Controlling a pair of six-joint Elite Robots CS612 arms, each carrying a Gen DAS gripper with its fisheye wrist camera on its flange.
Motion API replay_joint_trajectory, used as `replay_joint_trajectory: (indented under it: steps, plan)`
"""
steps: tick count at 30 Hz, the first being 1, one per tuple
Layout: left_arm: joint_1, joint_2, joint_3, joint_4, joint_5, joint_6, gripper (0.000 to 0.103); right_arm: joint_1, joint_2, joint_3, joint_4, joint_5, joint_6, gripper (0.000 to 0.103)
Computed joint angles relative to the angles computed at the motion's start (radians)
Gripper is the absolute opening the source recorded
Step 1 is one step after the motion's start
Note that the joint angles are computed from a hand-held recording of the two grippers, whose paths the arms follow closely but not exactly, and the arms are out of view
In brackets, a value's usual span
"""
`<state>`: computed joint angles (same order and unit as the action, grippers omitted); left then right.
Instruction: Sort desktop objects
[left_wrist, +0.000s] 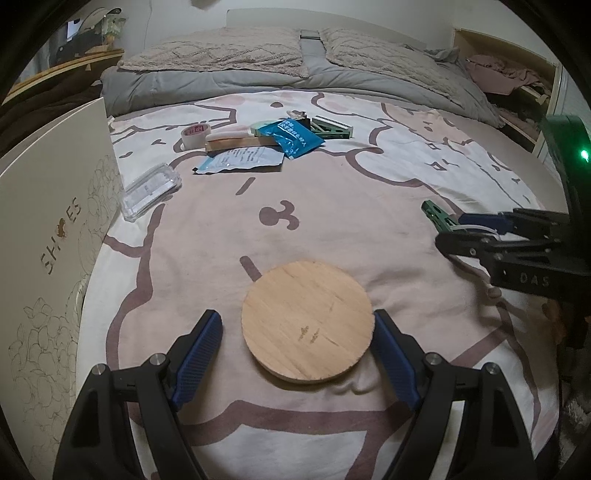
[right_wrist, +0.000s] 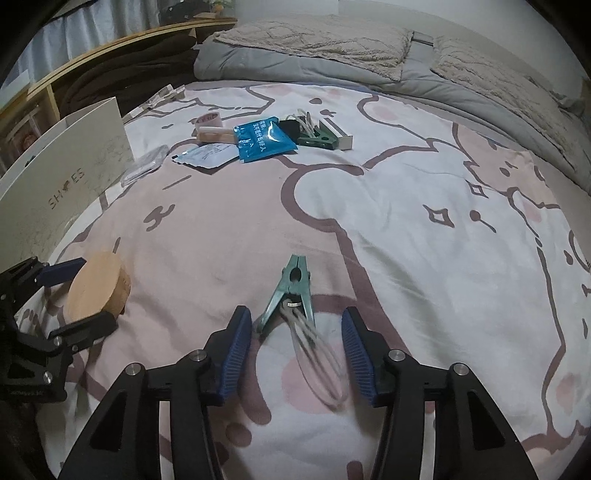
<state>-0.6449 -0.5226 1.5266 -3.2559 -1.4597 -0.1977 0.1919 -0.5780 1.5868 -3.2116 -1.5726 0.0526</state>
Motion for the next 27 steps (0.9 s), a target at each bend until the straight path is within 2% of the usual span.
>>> replay_joint_trajectory:
  steps: [7,8,9,10,14,20,27]
  plan:
    - [0.003,0.001,-0.002,-0.003,-0.014,-0.011,0.082,0.003,0.007,-0.009,-0.013,-0.005,-0.013,0.051]
    - [0.003,0.001,-0.002,-0.003,-0.015,-0.012,0.082,0.003,0.007,-0.008,-0.017,-0.007,-0.013,0.048]
    - [0.003,0.002,-0.004,-0.002,-0.015,-0.012,0.082,0.003,0.007,-0.007,-0.019,-0.007,-0.011,0.036]
    - [0.003,0.002,-0.004,-0.003,-0.015,-0.012,0.082,0.003,0.007,-0.007,-0.019,-0.001,-0.01,0.03]
    - [0.005,0.002,-0.003,-0.014,-0.017,-0.011,0.082,0.0,0.004,0.002,-0.029,0.024,-0.003,0.03]
    - [0.004,0.001,-0.001,-0.023,-0.034,0.015,0.068,-0.003,-0.001,0.014,-0.045,0.032,0.027,0.03]
    - [0.006,0.002,-0.002,-0.023,-0.044,0.009,0.068,-0.004,-0.005,0.022,-0.053,0.033,0.061,0.03]
